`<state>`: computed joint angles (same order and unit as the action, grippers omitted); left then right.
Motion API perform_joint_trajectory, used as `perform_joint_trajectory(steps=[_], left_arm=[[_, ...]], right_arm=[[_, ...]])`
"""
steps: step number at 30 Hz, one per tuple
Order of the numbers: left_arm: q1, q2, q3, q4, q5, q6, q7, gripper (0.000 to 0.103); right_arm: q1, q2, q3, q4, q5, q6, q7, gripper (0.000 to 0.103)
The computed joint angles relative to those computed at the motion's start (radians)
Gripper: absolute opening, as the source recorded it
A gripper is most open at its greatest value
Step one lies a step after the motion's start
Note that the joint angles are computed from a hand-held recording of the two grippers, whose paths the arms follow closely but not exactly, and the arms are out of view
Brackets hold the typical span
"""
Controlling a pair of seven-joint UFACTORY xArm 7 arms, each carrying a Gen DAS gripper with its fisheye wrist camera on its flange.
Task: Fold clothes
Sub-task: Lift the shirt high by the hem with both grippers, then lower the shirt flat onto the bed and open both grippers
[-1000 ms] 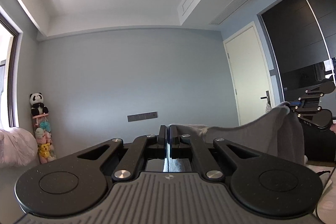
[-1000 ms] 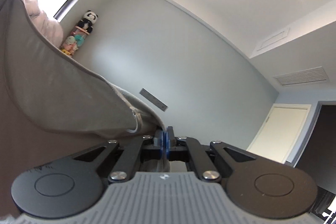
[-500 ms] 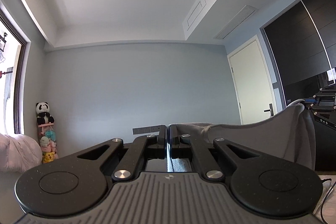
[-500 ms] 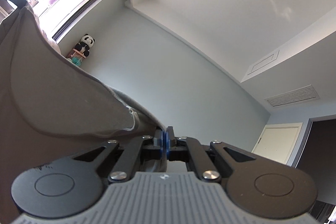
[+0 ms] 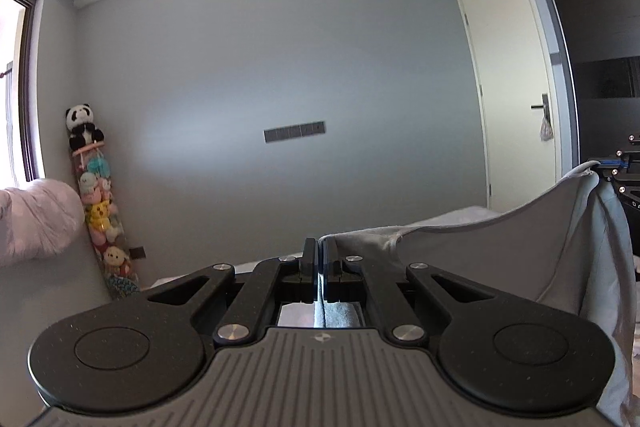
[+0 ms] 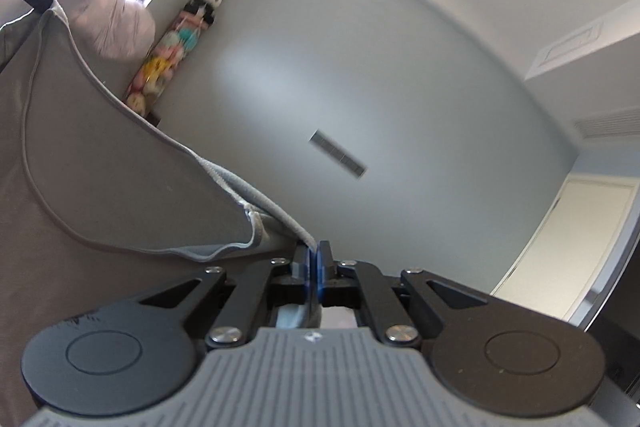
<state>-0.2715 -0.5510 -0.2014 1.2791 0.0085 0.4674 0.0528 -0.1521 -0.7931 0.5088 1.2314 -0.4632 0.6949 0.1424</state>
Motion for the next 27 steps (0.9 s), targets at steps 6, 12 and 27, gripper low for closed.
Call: perform_joint_trajectory(steps=[6,12,27], left_arm=[[0.038,0.219,-0.017,0.040,0.046,0.007,-0.038,0.001],[0.033,0.469,-0.006,0.122,0.140,0.019,-0.106,0.001],[-0.066,0.888,0.084,0.388,0.129,0.140,-0.105,0.003]], right_arm=[[-0.041,0.229,0.023,-0.062,-0.056,-0.082,0.072,0.004],[-0.123,0.523,0.100,-0.008,-0.249,-0.111,0.259,0.004],[-0.002,0.970,-0.022,0.142,-0.402,-0.077,0.412,0.005]])
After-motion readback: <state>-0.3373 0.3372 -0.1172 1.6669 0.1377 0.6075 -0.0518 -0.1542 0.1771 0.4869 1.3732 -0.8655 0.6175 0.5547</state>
